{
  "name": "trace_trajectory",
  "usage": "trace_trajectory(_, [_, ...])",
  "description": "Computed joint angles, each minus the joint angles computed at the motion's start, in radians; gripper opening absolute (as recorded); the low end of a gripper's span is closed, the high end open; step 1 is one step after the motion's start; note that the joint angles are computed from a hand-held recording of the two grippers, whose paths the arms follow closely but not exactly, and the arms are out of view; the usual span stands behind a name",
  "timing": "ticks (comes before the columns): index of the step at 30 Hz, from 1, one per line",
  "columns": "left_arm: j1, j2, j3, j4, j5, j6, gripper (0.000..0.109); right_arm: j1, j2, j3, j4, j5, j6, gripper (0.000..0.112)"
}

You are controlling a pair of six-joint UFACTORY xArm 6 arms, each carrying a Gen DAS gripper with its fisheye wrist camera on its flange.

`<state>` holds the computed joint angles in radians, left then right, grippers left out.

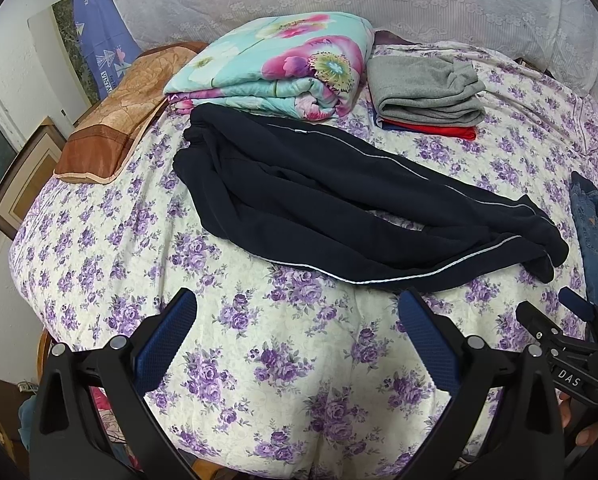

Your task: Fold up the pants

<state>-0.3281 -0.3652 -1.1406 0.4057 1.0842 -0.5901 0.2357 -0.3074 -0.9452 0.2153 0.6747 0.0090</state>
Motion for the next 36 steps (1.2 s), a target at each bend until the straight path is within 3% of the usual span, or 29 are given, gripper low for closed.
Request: trace_trajectory(36, [0.016, -0.009, 0.019, -0.032, 0.006, 0.014, 0.098, 0.012, 0.013, -0.012, -0.017, 0.034, 0.020, 0.100])
